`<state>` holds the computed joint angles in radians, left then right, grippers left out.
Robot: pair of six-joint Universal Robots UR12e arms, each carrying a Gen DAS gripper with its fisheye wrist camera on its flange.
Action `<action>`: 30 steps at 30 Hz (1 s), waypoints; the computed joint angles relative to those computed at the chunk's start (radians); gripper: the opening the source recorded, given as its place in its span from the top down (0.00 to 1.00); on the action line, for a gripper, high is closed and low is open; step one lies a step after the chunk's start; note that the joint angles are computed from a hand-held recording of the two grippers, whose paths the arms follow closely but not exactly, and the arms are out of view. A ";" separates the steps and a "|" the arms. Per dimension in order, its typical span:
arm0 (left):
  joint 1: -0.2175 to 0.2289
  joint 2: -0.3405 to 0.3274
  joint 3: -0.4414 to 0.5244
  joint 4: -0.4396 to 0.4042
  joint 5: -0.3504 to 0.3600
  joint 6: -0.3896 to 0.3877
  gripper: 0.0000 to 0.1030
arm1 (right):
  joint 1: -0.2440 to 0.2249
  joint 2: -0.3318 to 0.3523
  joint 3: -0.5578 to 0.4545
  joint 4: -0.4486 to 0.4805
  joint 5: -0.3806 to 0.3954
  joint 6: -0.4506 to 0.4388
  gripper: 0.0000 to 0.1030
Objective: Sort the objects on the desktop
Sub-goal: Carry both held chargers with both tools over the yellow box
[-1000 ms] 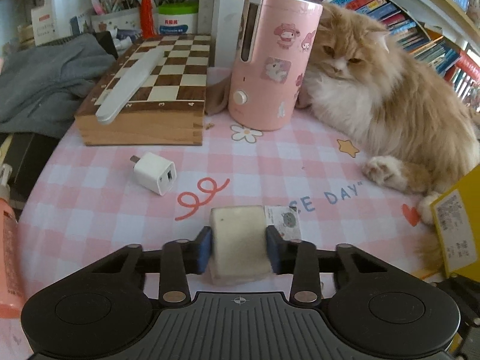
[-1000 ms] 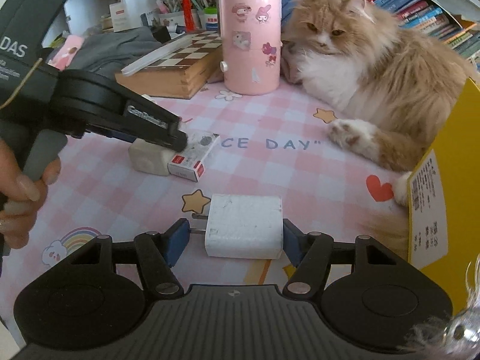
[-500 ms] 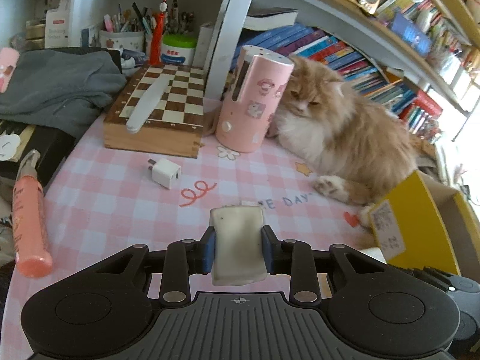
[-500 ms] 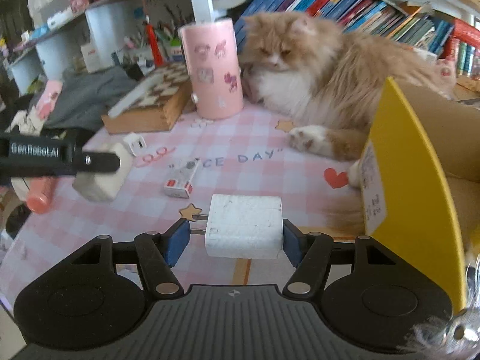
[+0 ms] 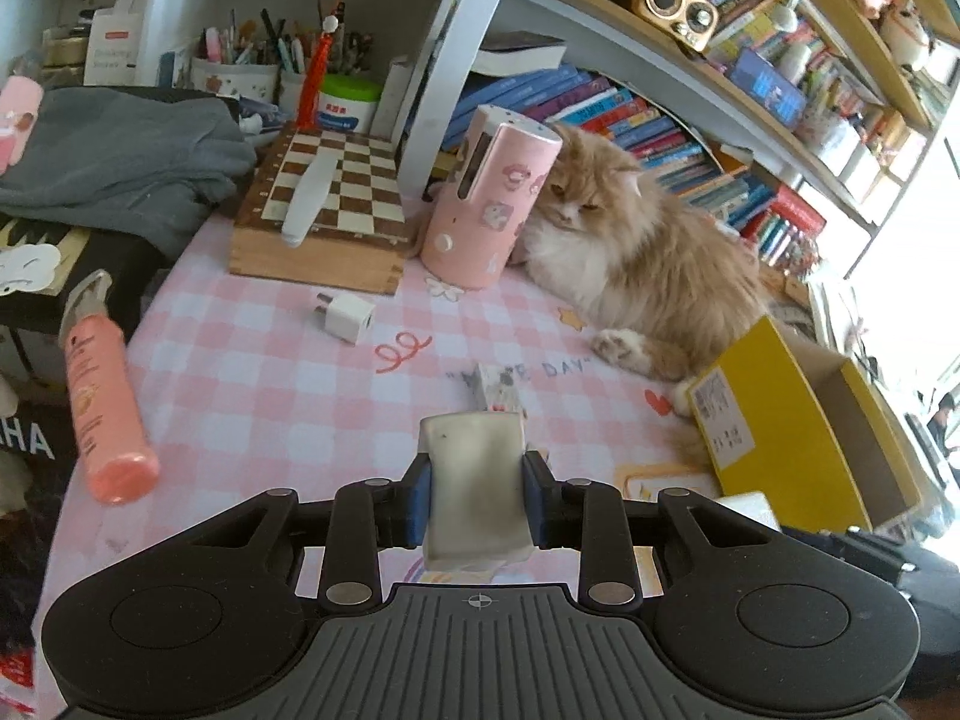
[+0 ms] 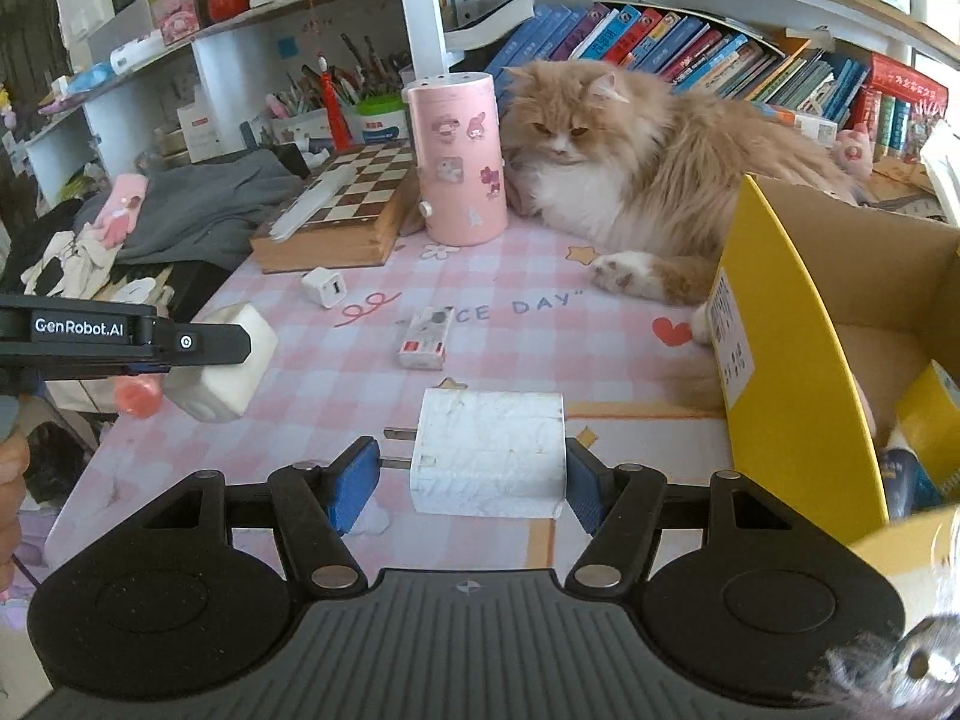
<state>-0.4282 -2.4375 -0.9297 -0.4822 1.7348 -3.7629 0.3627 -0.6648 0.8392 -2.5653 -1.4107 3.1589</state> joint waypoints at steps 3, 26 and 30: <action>0.000 0.027 -0.052 0.021 -0.015 0.005 0.72 | 0.006 -0.027 0.043 -0.003 -0.015 0.014 0.40; -0.026 0.116 -0.208 0.129 -0.181 0.066 0.72 | 0.030 -0.193 0.337 -0.102 -0.112 0.195 0.40; -0.028 0.112 -0.201 0.123 -0.228 0.098 0.72 | 0.034 -0.216 0.377 -0.120 -0.146 0.232 0.40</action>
